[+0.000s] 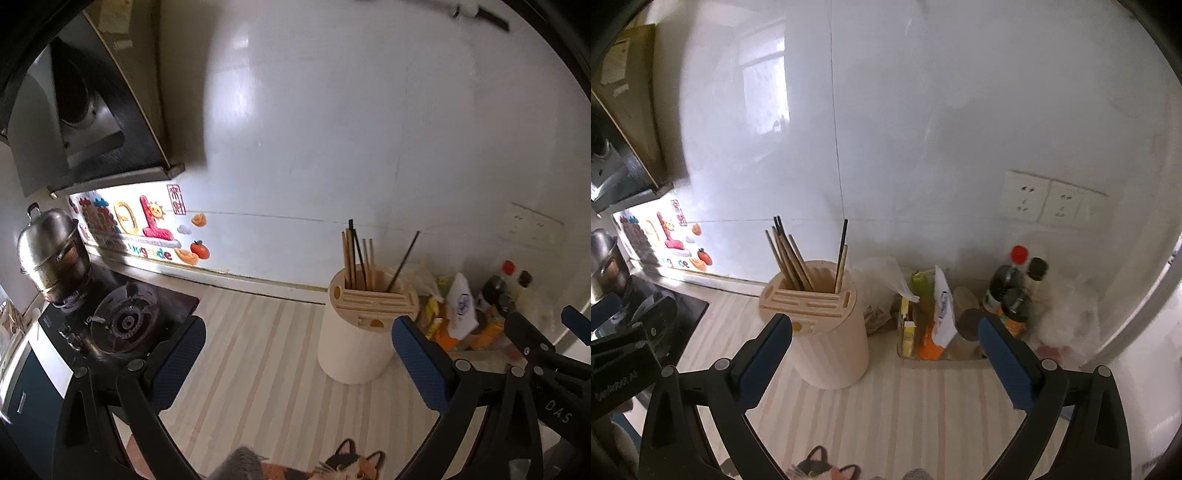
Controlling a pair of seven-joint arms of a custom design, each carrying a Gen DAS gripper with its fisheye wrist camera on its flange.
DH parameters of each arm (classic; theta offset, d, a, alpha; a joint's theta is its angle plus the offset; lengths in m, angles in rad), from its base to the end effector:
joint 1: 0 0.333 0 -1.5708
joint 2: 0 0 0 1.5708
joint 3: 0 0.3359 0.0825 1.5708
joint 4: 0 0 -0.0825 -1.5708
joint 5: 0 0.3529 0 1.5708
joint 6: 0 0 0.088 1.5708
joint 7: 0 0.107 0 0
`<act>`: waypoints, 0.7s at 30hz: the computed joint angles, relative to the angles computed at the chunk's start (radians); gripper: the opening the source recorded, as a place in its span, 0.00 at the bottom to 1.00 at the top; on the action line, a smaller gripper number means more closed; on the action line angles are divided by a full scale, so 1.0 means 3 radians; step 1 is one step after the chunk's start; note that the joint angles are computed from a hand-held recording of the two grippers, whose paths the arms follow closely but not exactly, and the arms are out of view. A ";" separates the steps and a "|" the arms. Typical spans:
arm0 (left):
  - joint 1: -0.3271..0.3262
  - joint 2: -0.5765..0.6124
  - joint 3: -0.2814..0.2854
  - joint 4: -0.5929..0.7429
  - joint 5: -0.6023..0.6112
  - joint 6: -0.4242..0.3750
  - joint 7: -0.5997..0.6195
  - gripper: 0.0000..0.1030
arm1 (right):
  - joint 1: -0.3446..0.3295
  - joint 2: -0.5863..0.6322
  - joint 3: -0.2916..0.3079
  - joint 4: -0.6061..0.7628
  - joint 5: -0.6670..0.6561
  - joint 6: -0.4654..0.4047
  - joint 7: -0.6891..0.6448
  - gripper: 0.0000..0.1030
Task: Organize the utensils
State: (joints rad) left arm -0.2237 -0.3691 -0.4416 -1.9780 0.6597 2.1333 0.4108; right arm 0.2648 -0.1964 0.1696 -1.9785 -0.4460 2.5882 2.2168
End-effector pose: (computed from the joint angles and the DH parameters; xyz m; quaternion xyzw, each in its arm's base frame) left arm 0.3469 -0.2936 0.6908 -0.7118 0.5490 -0.2634 0.3501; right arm 0.4611 0.2333 0.6710 -0.6654 0.6126 -0.2820 0.3199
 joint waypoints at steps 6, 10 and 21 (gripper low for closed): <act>-0.0093 -0.0434 -0.0010 -0.0177 -0.0229 -0.0040 0.0188 1.00 | -0.0018 -0.0540 0.0176 -0.0247 -0.0047 -0.0250 0.0231 1.00; -0.0112 -0.0668 -0.0067 -0.0231 -0.0439 -0.0155 0.0337 1.00 | -0.0050 -0.0883 0.0319 -0.0353 -0.0027 -0.0450 0.0333 1.00; -0.0044 -0.1082 -0.0242 -0.0278 -0.0769 -0.0371 0.0500 1.00 | -0.0124 -0.1540 0.0542 -0.0487 0.0148 -0.0853 0.0362 1.00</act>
State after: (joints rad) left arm -0.2370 -0.6937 -0.5142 -2.0614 0.4291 2.0221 0.5609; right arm 0.2275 -0.6586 0.3321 -2.1247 -0.4017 2.3324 2.3255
